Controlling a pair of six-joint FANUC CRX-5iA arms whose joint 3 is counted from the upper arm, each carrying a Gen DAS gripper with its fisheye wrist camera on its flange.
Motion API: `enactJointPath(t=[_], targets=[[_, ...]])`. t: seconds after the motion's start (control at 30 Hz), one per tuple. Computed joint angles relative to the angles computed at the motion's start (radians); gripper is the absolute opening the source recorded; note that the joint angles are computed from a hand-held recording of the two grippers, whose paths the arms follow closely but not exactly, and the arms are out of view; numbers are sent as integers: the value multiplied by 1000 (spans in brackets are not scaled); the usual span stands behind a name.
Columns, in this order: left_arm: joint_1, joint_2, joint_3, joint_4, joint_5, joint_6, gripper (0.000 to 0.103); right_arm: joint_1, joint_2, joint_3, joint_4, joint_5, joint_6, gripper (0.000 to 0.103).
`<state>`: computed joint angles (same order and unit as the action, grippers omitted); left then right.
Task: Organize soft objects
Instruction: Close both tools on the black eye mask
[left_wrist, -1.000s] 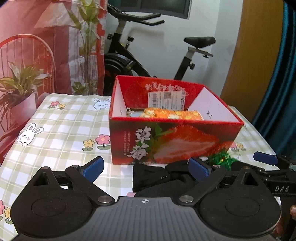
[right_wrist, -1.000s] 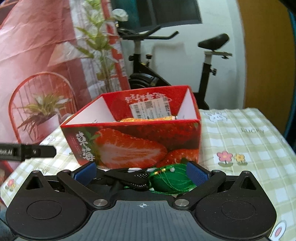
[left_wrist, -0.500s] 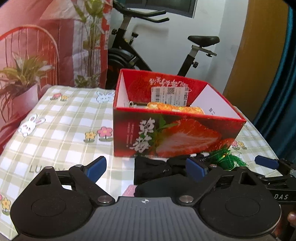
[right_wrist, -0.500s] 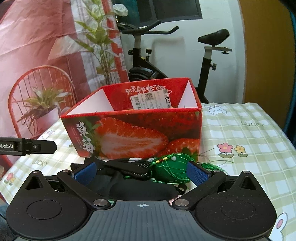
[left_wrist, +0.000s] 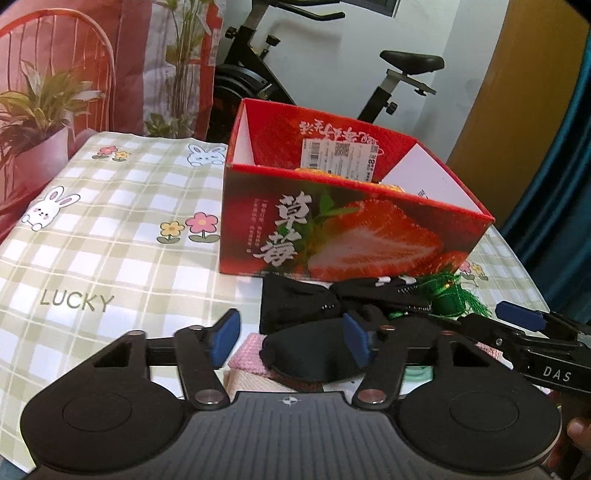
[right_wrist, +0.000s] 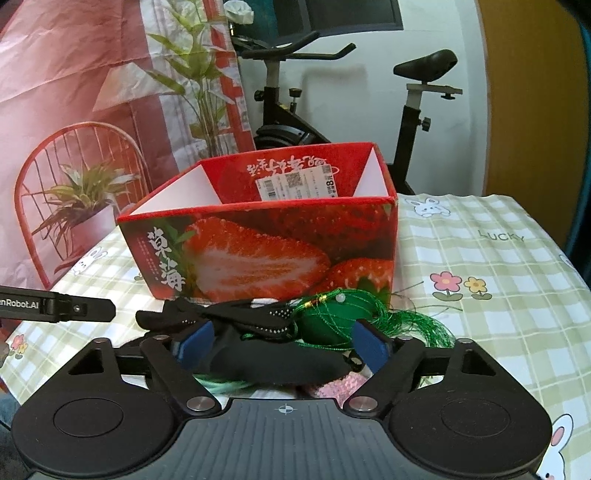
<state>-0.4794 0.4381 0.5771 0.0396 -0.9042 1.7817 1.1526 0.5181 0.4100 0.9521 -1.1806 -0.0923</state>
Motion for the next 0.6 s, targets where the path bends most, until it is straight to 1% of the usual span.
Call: enactJointPath(t=[0.07,0.1,0.17,0.3,0.37,0.47,0.6], targets=[[5,0,-9,15,1,-1,54,1,-1,-1,-3,-1,-1,72],[6,-1,-13,17,2,2,54,1,-1,-3,-4,-3,-3,71],[8,-5,-20,16,0,14,53,2,-5,-8,-5,-3,-10,67],[17,-11,-37,31,0,24,53,4,-14,-21,-8,1,-21,66],[21,-7,-37,50,-2,18,53,1,-16,-22,-24,5,-30,63],[23,6,-24,64,-18,14,53,-2,-18,-29,-29,10,-41,62],[28,18,-23,93,-33,8,53,-7,-24,-43,-53,37,-55,58]])
